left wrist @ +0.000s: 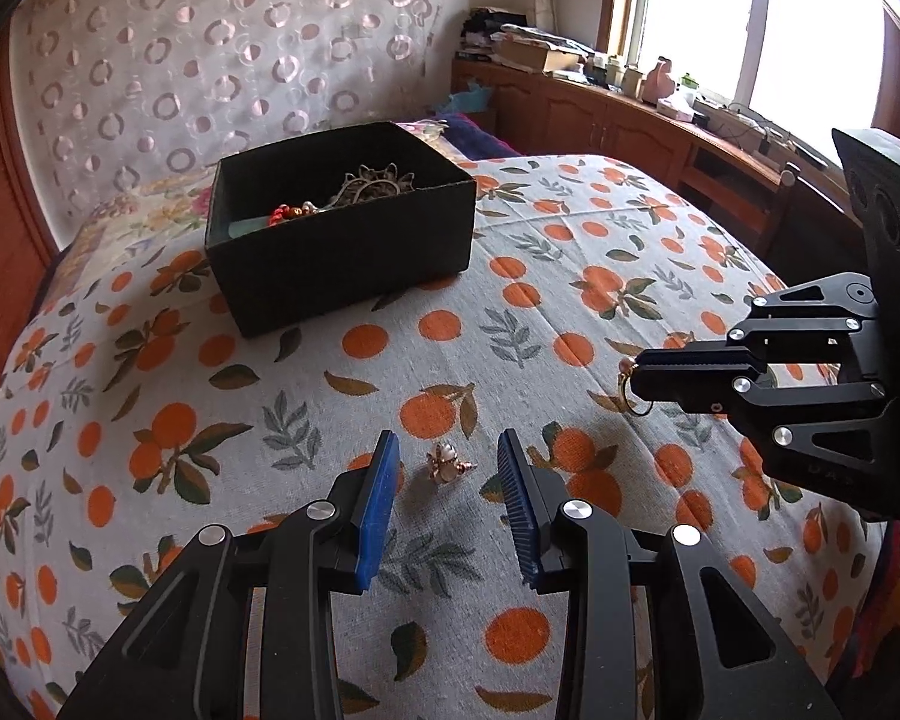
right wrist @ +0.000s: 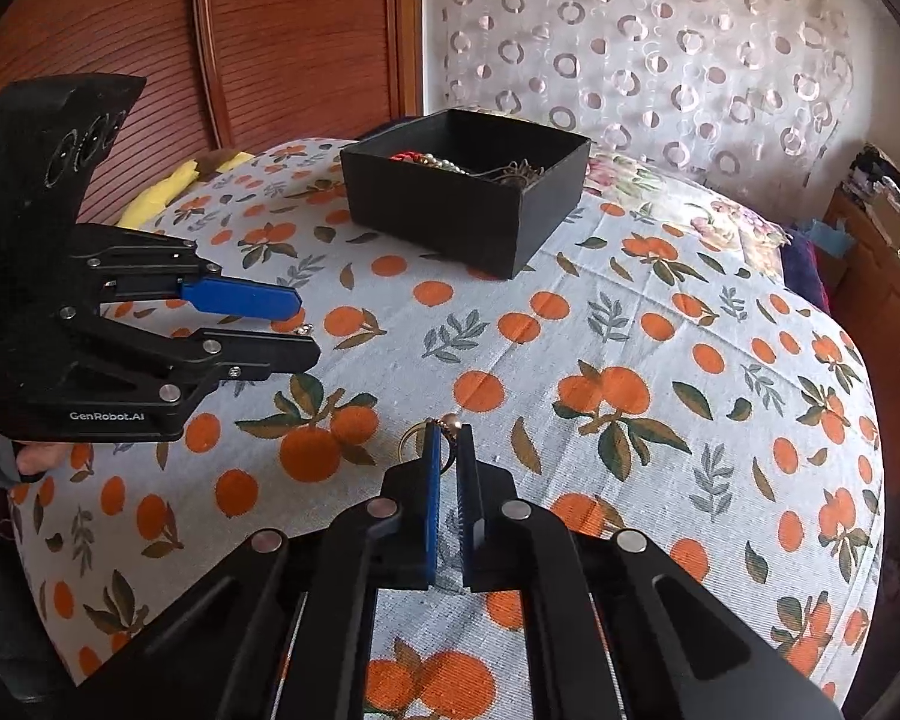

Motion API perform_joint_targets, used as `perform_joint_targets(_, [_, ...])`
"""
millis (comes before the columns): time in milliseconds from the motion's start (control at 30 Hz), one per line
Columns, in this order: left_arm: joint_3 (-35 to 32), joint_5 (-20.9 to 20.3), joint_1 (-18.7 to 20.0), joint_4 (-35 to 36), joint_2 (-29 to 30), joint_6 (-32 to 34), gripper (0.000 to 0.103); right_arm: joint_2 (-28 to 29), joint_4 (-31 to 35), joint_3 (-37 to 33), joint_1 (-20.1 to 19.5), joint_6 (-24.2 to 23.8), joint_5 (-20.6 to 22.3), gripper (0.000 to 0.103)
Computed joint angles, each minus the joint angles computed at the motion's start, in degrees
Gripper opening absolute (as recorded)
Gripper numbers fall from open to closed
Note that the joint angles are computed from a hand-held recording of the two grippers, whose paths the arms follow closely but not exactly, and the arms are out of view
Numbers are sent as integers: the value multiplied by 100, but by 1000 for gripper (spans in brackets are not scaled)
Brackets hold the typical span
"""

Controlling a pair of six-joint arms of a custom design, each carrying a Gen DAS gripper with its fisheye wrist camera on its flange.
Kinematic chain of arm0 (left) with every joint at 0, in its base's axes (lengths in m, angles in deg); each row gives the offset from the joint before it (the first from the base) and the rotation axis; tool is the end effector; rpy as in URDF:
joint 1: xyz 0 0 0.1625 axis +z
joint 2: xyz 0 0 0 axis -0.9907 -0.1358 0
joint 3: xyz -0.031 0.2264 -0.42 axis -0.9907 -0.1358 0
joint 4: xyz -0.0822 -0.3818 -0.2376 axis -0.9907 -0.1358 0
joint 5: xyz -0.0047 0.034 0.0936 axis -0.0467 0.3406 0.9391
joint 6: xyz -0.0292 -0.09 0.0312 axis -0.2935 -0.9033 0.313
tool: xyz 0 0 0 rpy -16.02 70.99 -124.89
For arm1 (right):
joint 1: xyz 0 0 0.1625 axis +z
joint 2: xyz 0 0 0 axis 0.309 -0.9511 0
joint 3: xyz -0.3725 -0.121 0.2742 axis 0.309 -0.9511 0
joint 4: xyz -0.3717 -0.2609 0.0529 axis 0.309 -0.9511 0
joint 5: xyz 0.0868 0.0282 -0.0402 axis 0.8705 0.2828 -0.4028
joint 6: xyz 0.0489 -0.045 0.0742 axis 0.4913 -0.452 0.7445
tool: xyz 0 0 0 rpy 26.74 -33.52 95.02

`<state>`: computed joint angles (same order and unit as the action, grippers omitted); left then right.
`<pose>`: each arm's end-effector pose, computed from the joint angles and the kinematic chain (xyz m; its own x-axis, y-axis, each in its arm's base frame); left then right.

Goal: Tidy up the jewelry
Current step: 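Grasp the small silver brooch with the left tool while the right tool holds the ring, then lower the ring and brooch into the black box, open both tools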

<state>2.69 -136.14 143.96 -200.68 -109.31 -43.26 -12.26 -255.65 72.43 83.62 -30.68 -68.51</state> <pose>-0.2207 -0.7629 0.1729 -0.4941 0.7572 -0.4273 0.8543 0.5141 -0.0769 0.2217 -0.6858 0.1617 -0.7161 -0.2047 0.6673 -0.5531 0.7496 -0.3636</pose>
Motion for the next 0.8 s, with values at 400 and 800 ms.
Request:
perform_joint_targets(400, [4, 12, 0, 3, 17, 116, 6, -53, -168, 28, 7, 8, 34, 6])
perform_joint_targets(800, [-333, -266, 20, -18, -24, -14, 3, 22, -117, -340, -4, -173, 256, 6])
